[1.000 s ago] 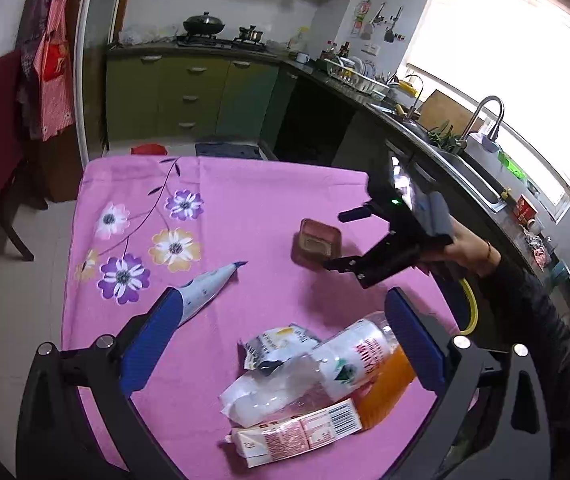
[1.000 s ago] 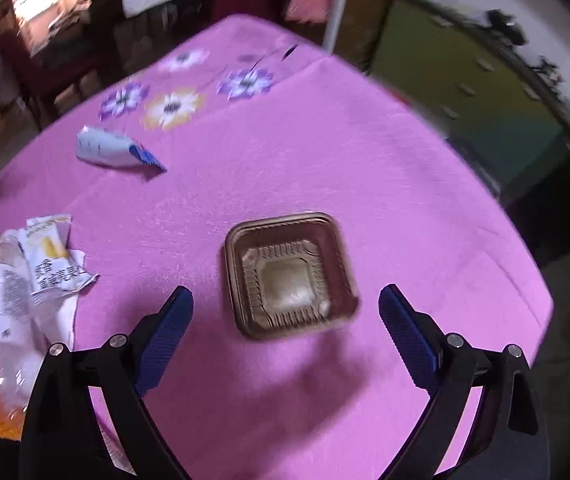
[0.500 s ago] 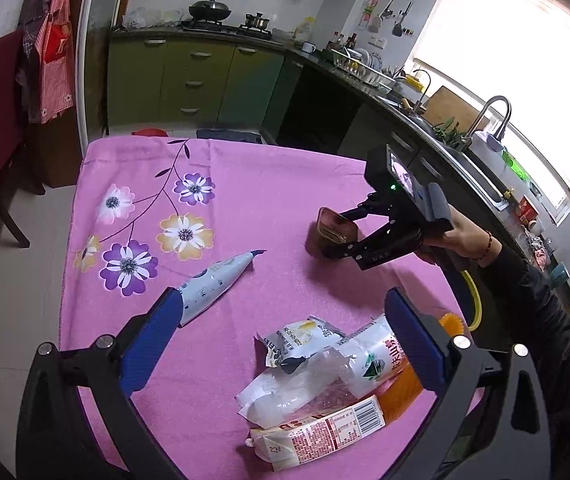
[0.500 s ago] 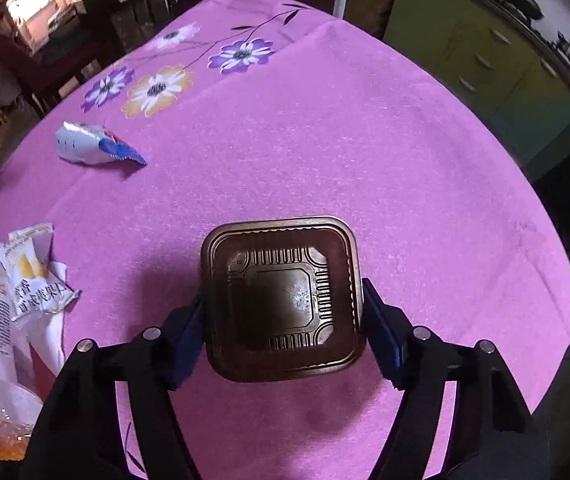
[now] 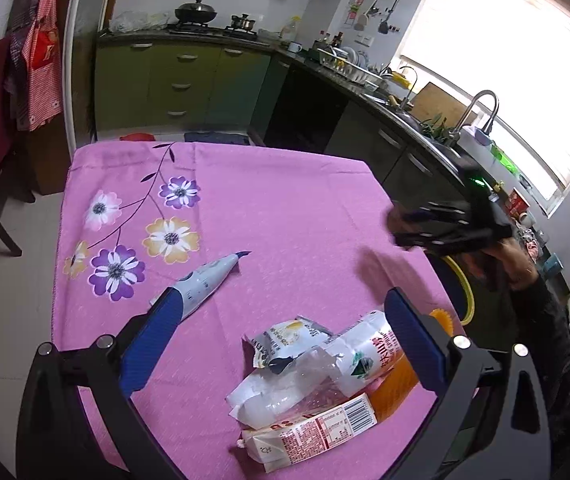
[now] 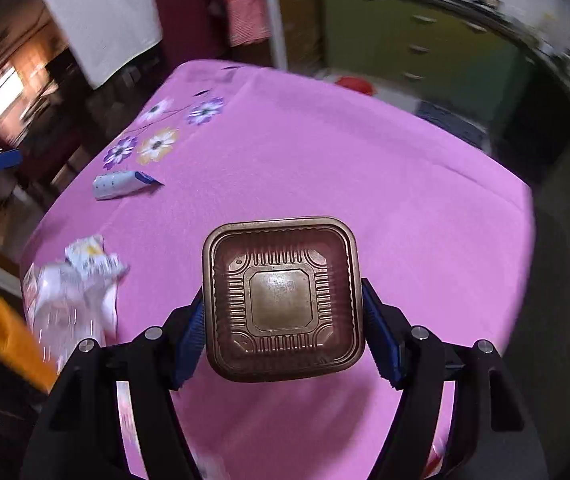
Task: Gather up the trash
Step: 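Carry the brown tray with the right tool over the bin and open, then grasp the white-and-blue tube with the left tool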
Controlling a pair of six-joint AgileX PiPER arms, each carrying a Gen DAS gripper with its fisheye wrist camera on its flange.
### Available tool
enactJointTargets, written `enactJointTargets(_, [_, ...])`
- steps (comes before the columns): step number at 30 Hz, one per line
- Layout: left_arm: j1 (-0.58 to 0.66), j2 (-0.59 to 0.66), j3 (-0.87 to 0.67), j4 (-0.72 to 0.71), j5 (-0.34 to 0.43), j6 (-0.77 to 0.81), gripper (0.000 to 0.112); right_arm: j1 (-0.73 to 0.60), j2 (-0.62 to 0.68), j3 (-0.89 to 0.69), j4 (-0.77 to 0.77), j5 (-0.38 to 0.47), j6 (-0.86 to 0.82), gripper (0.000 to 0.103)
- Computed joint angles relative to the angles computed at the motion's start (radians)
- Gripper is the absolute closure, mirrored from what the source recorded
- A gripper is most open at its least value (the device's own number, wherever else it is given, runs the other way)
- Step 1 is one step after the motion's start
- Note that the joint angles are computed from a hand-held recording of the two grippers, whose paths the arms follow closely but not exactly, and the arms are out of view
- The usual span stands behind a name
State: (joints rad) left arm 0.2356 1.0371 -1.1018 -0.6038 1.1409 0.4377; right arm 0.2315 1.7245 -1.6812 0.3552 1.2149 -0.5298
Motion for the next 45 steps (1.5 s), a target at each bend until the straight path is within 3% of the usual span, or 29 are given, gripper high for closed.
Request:
enactJointTargets(6, [-0.04, 0.008, 0.007, 0.001, -0.022, -0.015, 0.016, -0.291, -0.224, 0.262, -0.093, -0.033, 0.03, 0.033])
enactJointTargets(12, [-0.098, 0.01, 0.003, 0.037, -0.036, -0.052, 0.016, -0.505, -0.22, 0.394, -0.211, -0.101, 0.081, 0.031])
enactJointTargets(14, [-0.118, 0.007, -0.004, 0.057, -0.039, -0.07, 0.016, -0.533, -0.202, 0.418, -0.259, -0.13, 0.134, 0.018])
enactJointTargets(21, [-0.078, 0.05, -0.019, 0.028, -0.009, -0.018, 0.016, -0.537, -0.288, 0.51, -0.283, -0.204, 0.217, 0.013])
enactJointTargets(28, [0.015, 0.217, -0.069, -0.016, 0.014, 0.161, 0.016, -0.506, -0.469, 0.629, -0.153, -0.203, 0.168, 0.011])
enactJointTargets(33, [0.006, 0.362, -0.105, 0.036, -0.061, 0.264, 0.016, -0.404, -0.491, 0.605, -0.17, -0.192, 0.242, 0.011])
enactJointTargets(37, [-0.002, 0.454, -0.117, 0.017, -0.067, 0.351, 0.016, -0.35, -0.482, 0.592, -0.195, -0.201, 0.28, 0.011])
enactJointTargets(45, [-0.13, 0.491, -0.096, 0.163, -0.187, 0.325, 0.016, -0.269, -0.455, 0.593, -0.214, -0.212, 0.335, 0.011])
